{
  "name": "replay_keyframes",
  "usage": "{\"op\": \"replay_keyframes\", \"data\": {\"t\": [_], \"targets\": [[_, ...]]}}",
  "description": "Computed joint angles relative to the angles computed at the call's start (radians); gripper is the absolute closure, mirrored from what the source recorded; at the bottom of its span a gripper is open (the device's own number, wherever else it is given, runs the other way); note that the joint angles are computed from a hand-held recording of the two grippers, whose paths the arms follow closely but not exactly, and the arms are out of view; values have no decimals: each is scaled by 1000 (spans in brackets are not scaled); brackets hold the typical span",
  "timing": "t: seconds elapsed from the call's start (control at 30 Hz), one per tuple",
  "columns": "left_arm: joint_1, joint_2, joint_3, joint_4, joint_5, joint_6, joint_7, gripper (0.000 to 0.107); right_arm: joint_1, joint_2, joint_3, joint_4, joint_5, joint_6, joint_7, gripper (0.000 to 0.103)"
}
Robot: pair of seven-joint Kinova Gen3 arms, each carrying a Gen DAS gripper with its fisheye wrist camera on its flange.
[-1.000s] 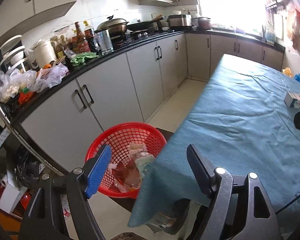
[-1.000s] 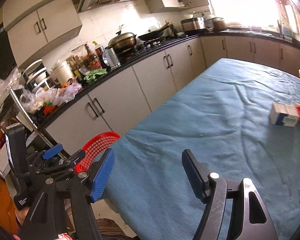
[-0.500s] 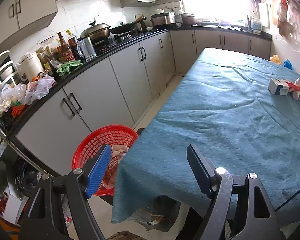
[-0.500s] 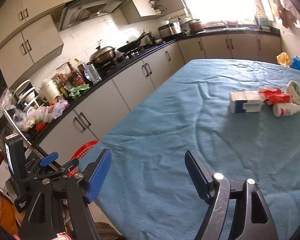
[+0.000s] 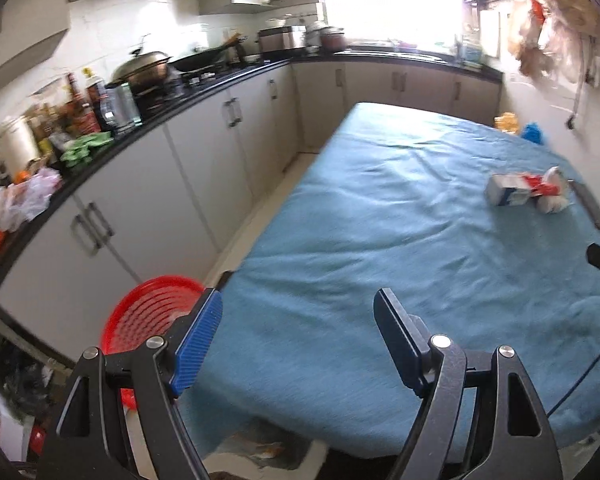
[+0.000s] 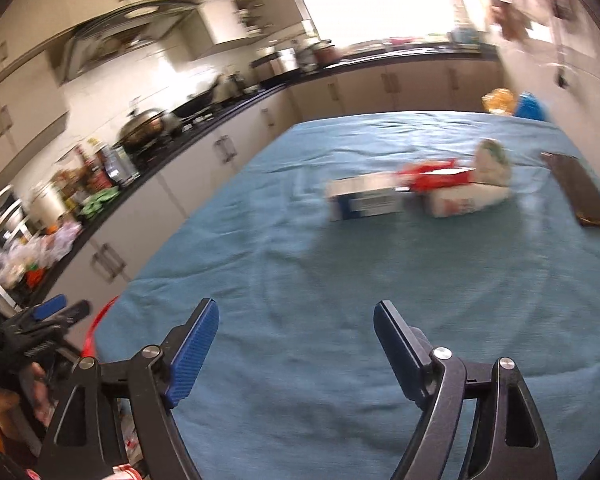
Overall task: Collect trash
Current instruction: 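Move both tools back over the table toward the remaining trash, then grasp the white medicine box with left gripper while right gripper grasps the white spray bottle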
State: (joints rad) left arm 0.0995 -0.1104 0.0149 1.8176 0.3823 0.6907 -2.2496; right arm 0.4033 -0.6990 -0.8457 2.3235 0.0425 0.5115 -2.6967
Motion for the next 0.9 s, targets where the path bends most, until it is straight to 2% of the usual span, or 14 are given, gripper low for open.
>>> {"op": "replay_keyframes", "data": {"t": [0.07, 0.23, 0.3, 0.43, 0.53, 0.63, 0.73, 0.8, 0.9], "targets": [[16, 10, 7, -23, 21, 29, -27, 30, -12, -23, 42, 11, 3, 39, 4, 19], [56, 62, 39, -106, 107, 130, -115, 30, -49, -76, 207, 27, 44, 139, 34, 19], [75, 102, 74, -155, 111, 161, -111, 30, -39, -78, 253, 23, 68, 155, 41, 19], [118, 184, 135, -241, 86, 181, -63, 30, -12, -34, 339, 22, 116, 126, 46, 19], [163, 265, 175, -322, 45, 193, 2, 30, -9, 52, 403, 31, 136, 61, 40, 19], [198, 351, 207, -406, 27, 215, 19, 30, 3, 146, 412, 37, 160, 6, 8, 20], [262, 421, 215, -470, -50, 187, 71, 30, 6, 236, 424, 39, 204, -44, -27, 23], [308, 471, 217, -520, -109, 174, 99, 30, 18, 277, 412, 33, 248, -58, -62, 24], [341, 529, 234, -584, -159, 184, 72, 30, 19, 319, 408, 23, 306, -55, -107, 26]]}}
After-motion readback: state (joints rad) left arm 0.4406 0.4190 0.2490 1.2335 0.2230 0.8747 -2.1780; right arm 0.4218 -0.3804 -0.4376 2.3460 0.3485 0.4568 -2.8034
